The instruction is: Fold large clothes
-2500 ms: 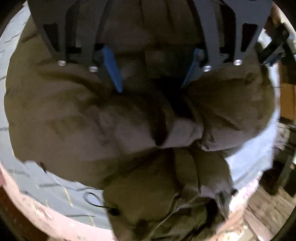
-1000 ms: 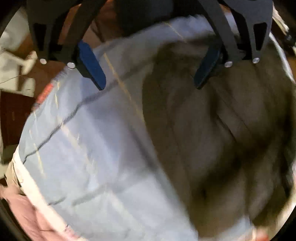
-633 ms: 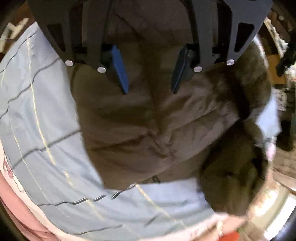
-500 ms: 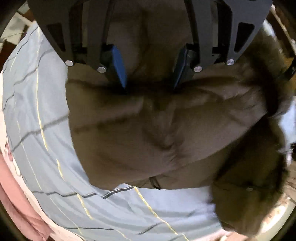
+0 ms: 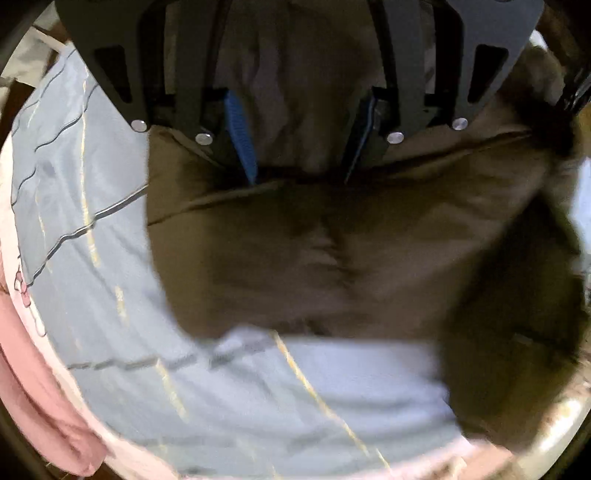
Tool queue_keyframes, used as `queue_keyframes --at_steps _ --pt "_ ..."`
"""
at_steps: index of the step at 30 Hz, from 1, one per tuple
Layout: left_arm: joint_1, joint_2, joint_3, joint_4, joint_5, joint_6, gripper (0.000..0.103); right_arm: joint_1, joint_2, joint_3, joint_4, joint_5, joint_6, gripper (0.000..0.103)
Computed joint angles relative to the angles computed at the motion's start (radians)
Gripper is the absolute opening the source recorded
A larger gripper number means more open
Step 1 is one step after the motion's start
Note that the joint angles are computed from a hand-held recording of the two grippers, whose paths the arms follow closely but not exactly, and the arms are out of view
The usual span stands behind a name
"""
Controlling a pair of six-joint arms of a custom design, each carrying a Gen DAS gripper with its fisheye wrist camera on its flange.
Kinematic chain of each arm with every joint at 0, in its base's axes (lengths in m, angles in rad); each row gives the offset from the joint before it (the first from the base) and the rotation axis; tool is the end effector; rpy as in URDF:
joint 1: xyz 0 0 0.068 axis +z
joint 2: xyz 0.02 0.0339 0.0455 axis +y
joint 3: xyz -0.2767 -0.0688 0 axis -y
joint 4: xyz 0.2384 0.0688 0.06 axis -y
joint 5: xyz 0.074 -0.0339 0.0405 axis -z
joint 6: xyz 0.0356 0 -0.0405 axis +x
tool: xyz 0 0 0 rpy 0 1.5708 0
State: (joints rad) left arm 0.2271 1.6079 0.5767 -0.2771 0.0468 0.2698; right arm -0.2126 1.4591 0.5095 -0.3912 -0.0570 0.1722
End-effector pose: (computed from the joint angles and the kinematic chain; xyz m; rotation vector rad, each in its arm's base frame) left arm 0.2271 0.0508 0.1105 0.0703 2.8748 0.0281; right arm 0.1976 -0.0406 0.1229 0.5470 2.8577 0.0761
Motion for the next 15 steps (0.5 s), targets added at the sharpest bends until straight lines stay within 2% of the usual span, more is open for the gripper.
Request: queue_keyframes --at_steps 2,4,6,8,10,11,14,15 --pt "0.032 -0.051 0.008 -0.005 0.006 0.031 0.090 0.065 -0.073 0.023 -0.042 -0.083 0.031 0.050" --pt "0.067 -0.031 0.031 0.007 -0.031 0.057 0.090 0.141 -0.089 0.037 -0.049 -0.190 0.075 0.050" --pt "0.089 0.035 0.060 0.032 -0.102 0.050 0.090 0.278 -0.080 0.064 -0.019 -0.279 0.127 0.050" --pt "0.153 0.073 0.104 0.010 -0.107 0.067 0.090 0.431 -0.056 0.068 0.093 -0.354 0.226 0.050" --pt "0.245 0.060 0.112 -0.004 -0.062 0.112 0.090 0.529 -0.031 0.098 0.146 -0.380 0.274 0.050" --pt "0.280 0.074 0.120 -0.004 -0.051 0.135 0.090 0.557 0.028 0.120 0.179 -0.383 0.264 0.050" --pt "0.337 0.149 0.116 0.030 -0.088 0.189 0.090 0.625 0.212 0.191 0.187 -0.312 0.276 0.050" --pt "0.347 0.185 0.111 0.064 -0.118 0.195 0.090 0.617 0.268 0.191 0.204 -0.272 0.283 0.046"
